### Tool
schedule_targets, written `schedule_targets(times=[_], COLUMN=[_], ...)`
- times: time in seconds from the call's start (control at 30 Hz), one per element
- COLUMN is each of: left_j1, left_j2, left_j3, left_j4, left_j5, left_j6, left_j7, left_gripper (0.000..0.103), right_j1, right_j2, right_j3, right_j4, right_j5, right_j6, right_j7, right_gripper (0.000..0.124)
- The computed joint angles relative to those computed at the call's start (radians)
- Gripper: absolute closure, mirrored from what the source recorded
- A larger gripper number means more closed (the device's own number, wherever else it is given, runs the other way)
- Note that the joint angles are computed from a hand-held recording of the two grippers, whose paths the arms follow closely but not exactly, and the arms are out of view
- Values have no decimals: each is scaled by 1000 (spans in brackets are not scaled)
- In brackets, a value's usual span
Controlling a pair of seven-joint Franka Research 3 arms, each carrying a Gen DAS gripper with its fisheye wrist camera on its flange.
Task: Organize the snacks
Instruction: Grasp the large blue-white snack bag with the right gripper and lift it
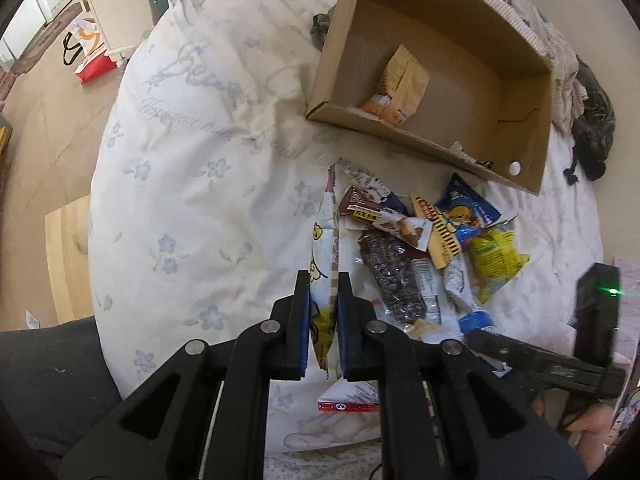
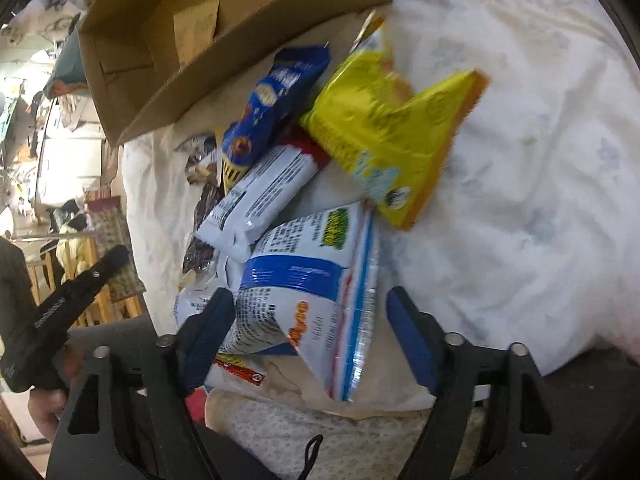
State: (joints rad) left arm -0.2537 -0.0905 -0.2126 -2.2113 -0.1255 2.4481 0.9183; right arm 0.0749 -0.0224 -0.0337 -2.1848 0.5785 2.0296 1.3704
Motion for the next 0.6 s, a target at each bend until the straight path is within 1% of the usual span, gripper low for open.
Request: schedule_targets(times=[0.1,0.13,0.2,0.37,0.43,0.53,0.6], left_j1=[-1,1,5,5,7,8,7], left_j2=[-11,3,-7,-3,-1,-4,-7], left_j3=[14,15,12,10,6,2,2], left_j4=[-10,0,-4,-7,-6,-5,-7], left_j5=[-68,-71,-59,-68,-43,-8,4], left_j6=[15,19,16,26,29,30,35], left_j7=[54,57,49,46,31,14,6], left_gripper=[94,94,94,94,94,94,94], right_j1=[7,10,16,23,23,22,22], right_j2=[1,-13,-44,-117,-148,-203,-230], right_j3=[5,8,11,9,6,4,-5], right_j4=[5,-1,-25,-80,-102,-139,-145], right_j5=[0,-9,-24,-58,-68,-84,-78], right_j6=[-13,4,41,104,127,157,158], right_j7=[-20,-31,-48,-91,-95,-101,-111], right_gripper=[69,72,74,76,76,77,78])
